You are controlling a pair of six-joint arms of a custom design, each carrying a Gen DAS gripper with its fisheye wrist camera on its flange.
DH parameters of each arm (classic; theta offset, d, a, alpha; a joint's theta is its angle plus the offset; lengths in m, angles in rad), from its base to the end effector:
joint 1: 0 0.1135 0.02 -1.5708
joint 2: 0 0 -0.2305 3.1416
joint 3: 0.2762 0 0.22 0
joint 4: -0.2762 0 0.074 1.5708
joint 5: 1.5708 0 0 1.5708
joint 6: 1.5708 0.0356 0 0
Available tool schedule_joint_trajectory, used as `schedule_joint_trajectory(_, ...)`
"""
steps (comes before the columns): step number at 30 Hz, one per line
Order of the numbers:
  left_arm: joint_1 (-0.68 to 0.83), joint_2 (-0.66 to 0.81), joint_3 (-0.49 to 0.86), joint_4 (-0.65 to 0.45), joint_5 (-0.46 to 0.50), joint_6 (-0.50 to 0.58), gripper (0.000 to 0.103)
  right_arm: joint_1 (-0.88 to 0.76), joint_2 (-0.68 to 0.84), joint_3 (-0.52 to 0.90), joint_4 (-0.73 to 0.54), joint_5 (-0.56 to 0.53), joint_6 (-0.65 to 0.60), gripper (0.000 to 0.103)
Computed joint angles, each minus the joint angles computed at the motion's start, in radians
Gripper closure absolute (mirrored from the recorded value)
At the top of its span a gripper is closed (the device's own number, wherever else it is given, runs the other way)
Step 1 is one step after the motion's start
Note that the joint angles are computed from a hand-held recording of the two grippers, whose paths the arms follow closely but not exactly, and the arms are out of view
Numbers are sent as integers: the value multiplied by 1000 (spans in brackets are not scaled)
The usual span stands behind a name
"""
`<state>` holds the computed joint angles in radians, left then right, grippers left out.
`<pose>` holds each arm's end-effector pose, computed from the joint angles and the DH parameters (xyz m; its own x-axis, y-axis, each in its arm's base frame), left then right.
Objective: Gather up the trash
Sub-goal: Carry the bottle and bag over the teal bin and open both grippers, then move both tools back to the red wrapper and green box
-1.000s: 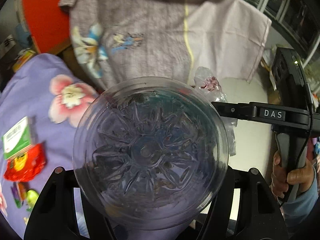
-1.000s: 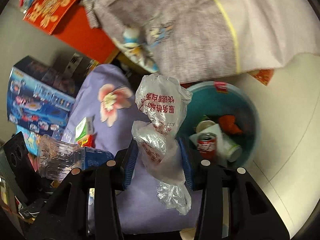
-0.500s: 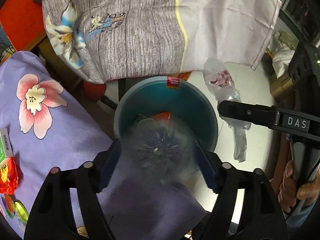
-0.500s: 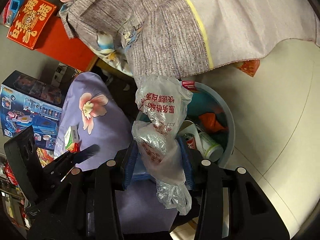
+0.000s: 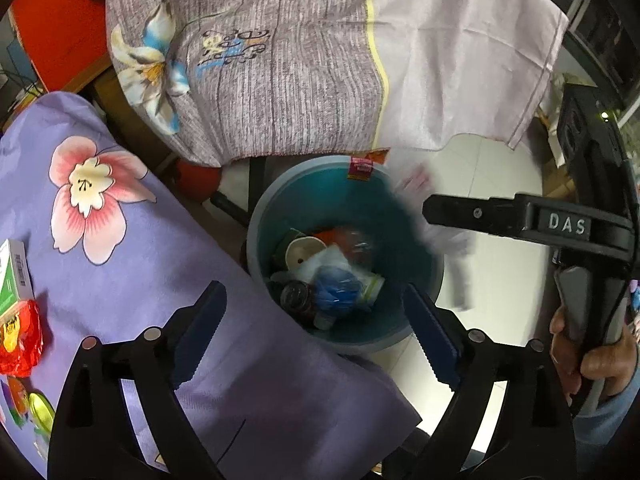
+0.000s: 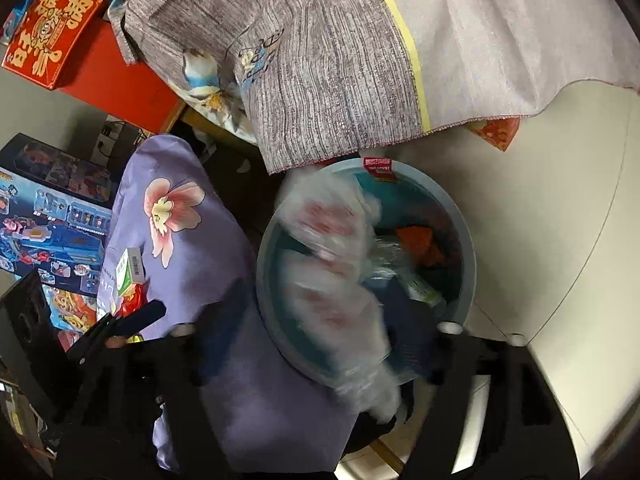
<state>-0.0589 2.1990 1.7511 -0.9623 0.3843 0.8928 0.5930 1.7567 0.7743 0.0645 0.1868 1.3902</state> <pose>0.3879 -0.0362 0.1568 -0.5290 0.7545 -0.3885 0.8393 0.5330 -0.1076 0.2493 0.1600 0.1107 -0.5665 0.7839 -0.2542 0.5662 0.5944 0.5711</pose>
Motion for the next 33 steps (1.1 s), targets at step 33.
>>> schedule_joint_trajectory(33,320,124,390,-308,136,160,7,165,305,742,-520,48,-13,26)
